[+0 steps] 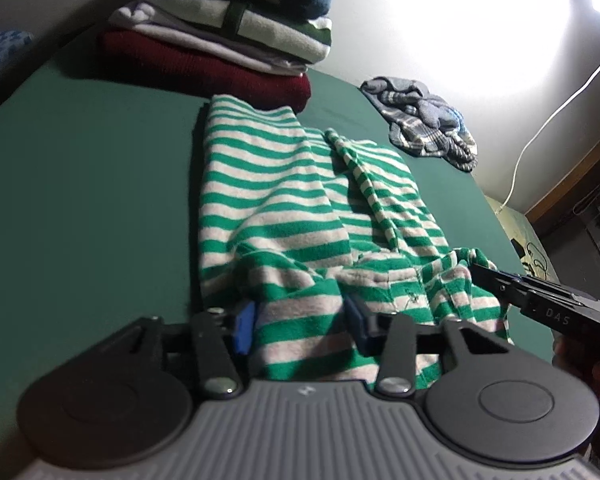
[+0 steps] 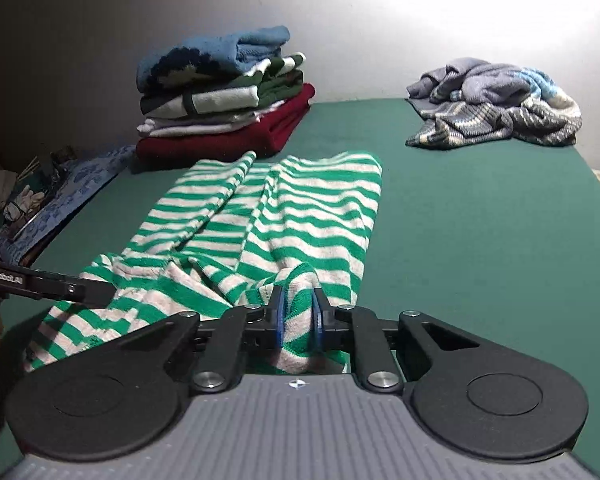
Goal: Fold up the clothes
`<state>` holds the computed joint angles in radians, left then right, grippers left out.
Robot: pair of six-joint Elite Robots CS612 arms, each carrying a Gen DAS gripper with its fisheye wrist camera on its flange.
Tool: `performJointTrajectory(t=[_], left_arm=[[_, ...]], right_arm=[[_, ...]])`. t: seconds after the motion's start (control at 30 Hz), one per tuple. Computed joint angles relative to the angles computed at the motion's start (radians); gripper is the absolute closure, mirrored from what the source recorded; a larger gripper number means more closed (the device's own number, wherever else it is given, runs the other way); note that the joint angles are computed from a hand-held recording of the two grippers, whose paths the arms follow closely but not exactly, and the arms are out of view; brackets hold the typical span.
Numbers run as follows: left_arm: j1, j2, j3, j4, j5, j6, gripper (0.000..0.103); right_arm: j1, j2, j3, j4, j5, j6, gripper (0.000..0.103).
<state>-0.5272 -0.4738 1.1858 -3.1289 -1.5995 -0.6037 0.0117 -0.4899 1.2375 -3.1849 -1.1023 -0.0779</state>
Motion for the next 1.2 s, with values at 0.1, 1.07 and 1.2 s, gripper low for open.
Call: performJointTrajectory(t=[0.1,1.07,1.2], left_arm=[[0.002,-0.003,-0.006,-0.016,0.018,0.001,0.076],[-0.013,-0.024,-0.013,0.028,0.173,0.177,0.049],[-0.018,-0.043,0.012,-0.038,0.162,0.190,0.049]], right_arm=[[-0.003,0.010,-0.011,-0.067,0.007,0.069,0.090],[0.016,0.032,-0.045,-0.133,-0.087,-0.001,0.077],[0.007,0.003,-0.005,-0.147,0.008,-0.044,0.080]])
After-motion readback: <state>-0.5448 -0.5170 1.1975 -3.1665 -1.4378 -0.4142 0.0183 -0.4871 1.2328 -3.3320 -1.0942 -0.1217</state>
